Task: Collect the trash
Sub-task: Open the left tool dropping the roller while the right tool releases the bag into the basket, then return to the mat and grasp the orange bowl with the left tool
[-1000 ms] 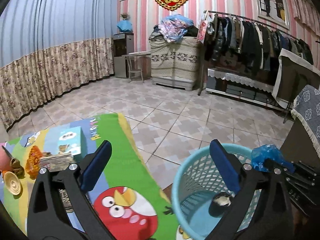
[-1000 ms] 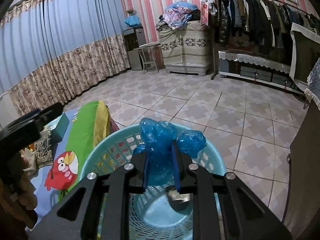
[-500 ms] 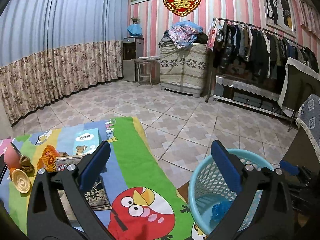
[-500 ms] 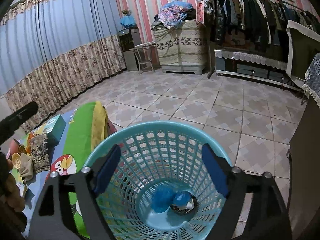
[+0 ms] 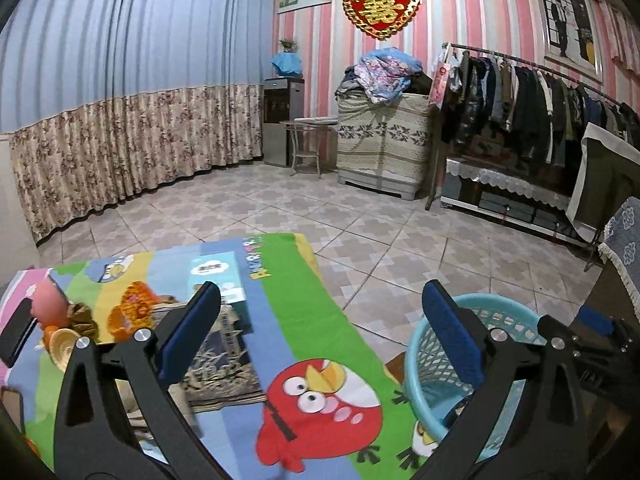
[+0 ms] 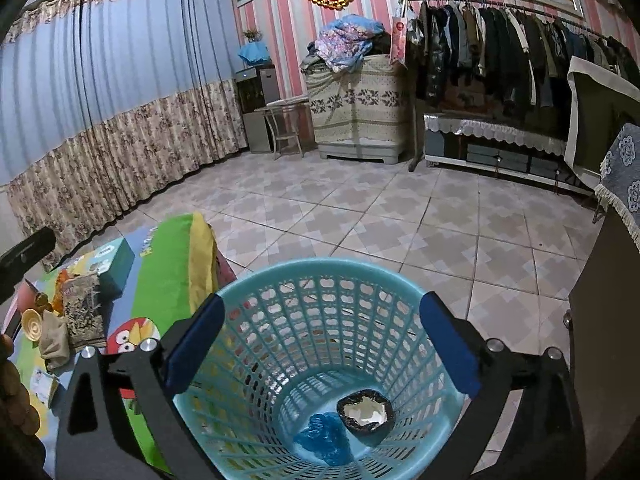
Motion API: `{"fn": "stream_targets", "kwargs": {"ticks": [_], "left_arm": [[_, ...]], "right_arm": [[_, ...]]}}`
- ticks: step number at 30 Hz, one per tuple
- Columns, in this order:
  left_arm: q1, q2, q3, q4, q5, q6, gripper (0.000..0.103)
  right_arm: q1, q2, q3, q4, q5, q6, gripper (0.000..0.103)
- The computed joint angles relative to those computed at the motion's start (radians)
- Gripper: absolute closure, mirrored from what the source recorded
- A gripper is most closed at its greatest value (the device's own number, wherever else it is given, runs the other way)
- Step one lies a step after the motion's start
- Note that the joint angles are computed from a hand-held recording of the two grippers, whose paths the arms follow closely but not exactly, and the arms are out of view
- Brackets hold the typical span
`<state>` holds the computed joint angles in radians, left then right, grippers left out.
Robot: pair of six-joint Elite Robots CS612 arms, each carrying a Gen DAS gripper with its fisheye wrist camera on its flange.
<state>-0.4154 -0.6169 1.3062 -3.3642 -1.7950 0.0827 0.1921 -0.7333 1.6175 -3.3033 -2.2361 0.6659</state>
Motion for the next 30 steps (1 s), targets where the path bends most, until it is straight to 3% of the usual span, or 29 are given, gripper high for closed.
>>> {"fn": "stream_targets", "kwargs": {"ticks": [15, 23, 30], "left_arm": [[0.085, -0.049, 0.081, -0.058, 0.065, -0.036, 0.005], [0.154, -0.062, 0.129, -0.062, 0.115, -0.044, 0.005], [0.22, -0.053, 0.145, -0.026, 0.15, -0.071, 0.005]], "right_arm": [[0.059, 0.032, -0.091, -0.019, -0.001, -0.12, 0.005], [0.103, 0.069, -0.164, -0.003, -0.021, -0.233, 0.004], [0.125, 0.095, -0.214, 0.029, 0.022, -0.318, 0.004]]}}
